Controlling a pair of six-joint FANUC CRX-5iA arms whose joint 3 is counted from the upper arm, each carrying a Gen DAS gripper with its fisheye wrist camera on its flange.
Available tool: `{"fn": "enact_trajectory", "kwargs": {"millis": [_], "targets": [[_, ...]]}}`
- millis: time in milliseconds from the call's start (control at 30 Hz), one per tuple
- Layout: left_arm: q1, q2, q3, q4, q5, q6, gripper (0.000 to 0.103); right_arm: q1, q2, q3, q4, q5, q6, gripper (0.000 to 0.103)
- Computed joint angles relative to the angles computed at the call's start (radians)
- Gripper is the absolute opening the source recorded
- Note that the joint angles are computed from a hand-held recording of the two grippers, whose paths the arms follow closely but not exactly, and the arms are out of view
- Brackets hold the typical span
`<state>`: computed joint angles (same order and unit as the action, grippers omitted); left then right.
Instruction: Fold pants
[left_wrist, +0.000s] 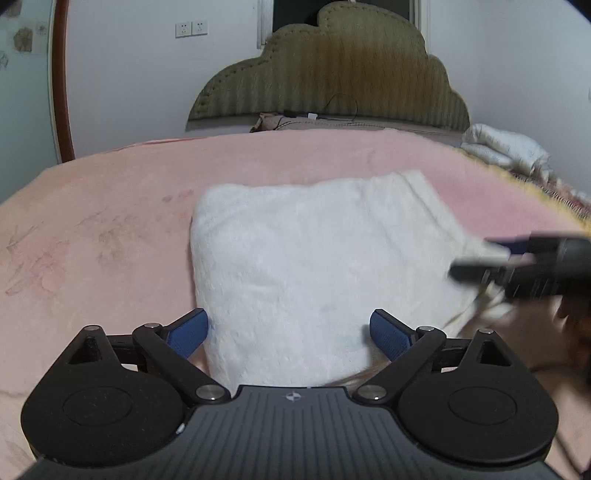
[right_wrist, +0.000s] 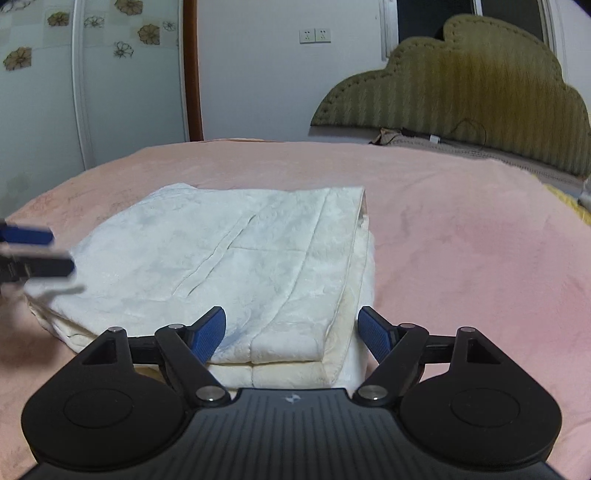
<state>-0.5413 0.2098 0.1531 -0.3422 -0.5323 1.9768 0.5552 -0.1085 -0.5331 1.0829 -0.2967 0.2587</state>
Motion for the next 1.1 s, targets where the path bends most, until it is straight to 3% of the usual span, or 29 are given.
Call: {"fn": "enact_trajectory", "kwargs": {"millis": [33, 100, 200, 333, 467, 1000, 1100], "targets": [[-0.018, -0.007, -0.003, -0.073, 0.009, 0.067, 0.098, -0.012, -0.004, -0.007, 0.022, 0.010, -0.038, 0.079], [-0.029, -0.005, 0.008, -0.115, 0.000, 0.107, 0.097, -0.031, -0.007, -0.013, 0.064, 0.009, -0.097, 0.082], [-0.056, 0.014, 0.060, -0.212, -0.075, 0.225, 0.098, -0.055, -0.003, -0.017, 0.085, 0.032, -0.154, 0.085], [-0.074, 0.029, 0.088, -0.254, -0.127, 0.300, 0.099, -0.072, 0.008, -0.028, 0.154, 0.050, -0.249, 0.085], [-0.091, 0.032, 0.100, -0.296, -0.150, 0.328, 0.100, -0.037, 0.020, -0.008, 0.088, -0.009, -0.194, 0.101], [-0.106, 0.035, 0.091, -0.346, -0.150, 0.379, 0.103, -0.020, 0.022, 0.020, -0.120, 0.002, -0.059, 0.103], [-0.069, 0.024, 0.062, -0.264, -0.106, 0.349, 0.103, -0.021, 0.022, 0.021, -0.129, 0.007, -0.058, 0.103]]}}
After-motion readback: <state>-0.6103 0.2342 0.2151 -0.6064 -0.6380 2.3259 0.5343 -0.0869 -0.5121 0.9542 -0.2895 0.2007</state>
